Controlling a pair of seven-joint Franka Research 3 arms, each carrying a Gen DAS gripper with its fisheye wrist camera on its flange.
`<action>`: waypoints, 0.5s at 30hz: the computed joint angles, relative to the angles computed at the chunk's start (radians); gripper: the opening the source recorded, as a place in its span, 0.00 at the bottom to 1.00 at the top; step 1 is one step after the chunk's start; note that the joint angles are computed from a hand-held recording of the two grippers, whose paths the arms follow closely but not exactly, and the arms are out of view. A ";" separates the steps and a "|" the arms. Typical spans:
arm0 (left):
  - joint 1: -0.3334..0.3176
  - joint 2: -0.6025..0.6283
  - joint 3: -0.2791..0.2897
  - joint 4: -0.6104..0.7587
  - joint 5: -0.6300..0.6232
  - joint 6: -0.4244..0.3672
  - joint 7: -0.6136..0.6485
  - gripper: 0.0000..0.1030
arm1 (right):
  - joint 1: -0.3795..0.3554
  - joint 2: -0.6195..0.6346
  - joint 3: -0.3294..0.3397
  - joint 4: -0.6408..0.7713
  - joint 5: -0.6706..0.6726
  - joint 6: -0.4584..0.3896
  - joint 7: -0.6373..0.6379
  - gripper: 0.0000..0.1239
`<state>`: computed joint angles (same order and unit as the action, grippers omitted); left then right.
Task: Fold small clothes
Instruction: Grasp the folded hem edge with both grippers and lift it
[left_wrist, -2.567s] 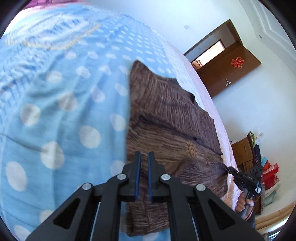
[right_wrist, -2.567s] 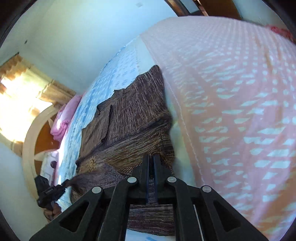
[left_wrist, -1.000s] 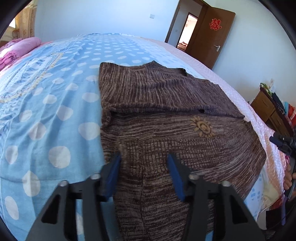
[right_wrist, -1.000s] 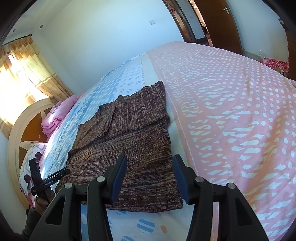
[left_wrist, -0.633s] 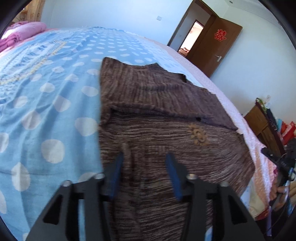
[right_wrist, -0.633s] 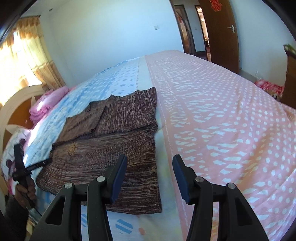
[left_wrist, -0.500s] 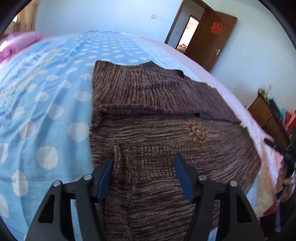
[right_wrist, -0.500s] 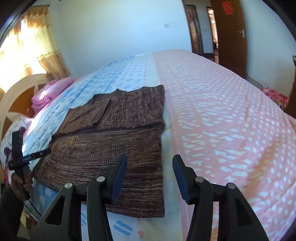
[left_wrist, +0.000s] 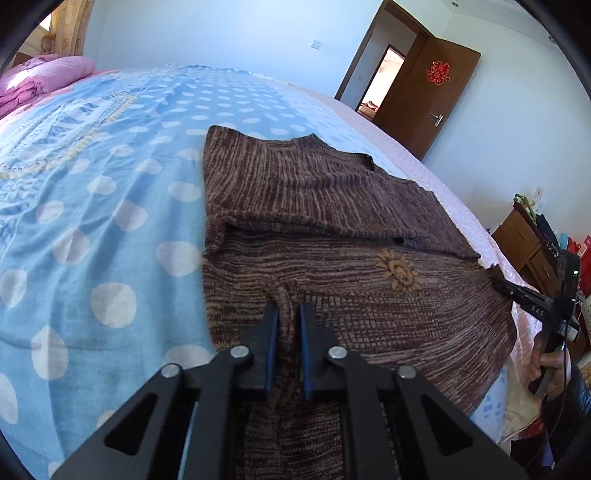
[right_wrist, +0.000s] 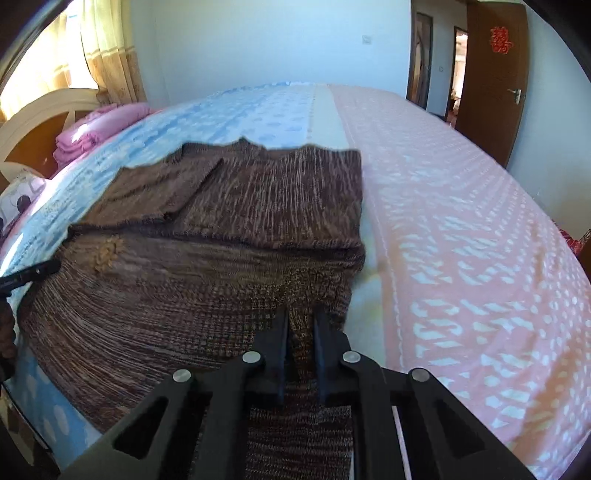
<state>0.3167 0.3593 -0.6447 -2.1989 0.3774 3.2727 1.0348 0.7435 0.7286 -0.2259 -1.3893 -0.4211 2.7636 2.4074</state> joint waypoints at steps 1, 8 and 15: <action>-0.015 -0.011 0.015 -0.007 -0.002 0.009 -0.004 0.10 | 0.019 -0.023 -0.022 -0.033 -0.016 0.026 0.031 0.08; 0.002 -0.070 0.011 -0.064 0.047 0.124 -0.126 0.10 | 0.169 -0.142 -0.171 -0.176 -0.218 0.106 0.296 0.08; -0.027 -0.119 0.066 -0.038 0.104 0.147 -0.225 0.10 | 0.195 -0.172 -0.196 -0.139 -0.401 0.084 0.454 0.08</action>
<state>0.2897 0.2406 -0.5787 -2.2369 0.4810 3.4194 0.8094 0.9385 0.5566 -0.4218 -1.5280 -0.8226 2.8480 2.8616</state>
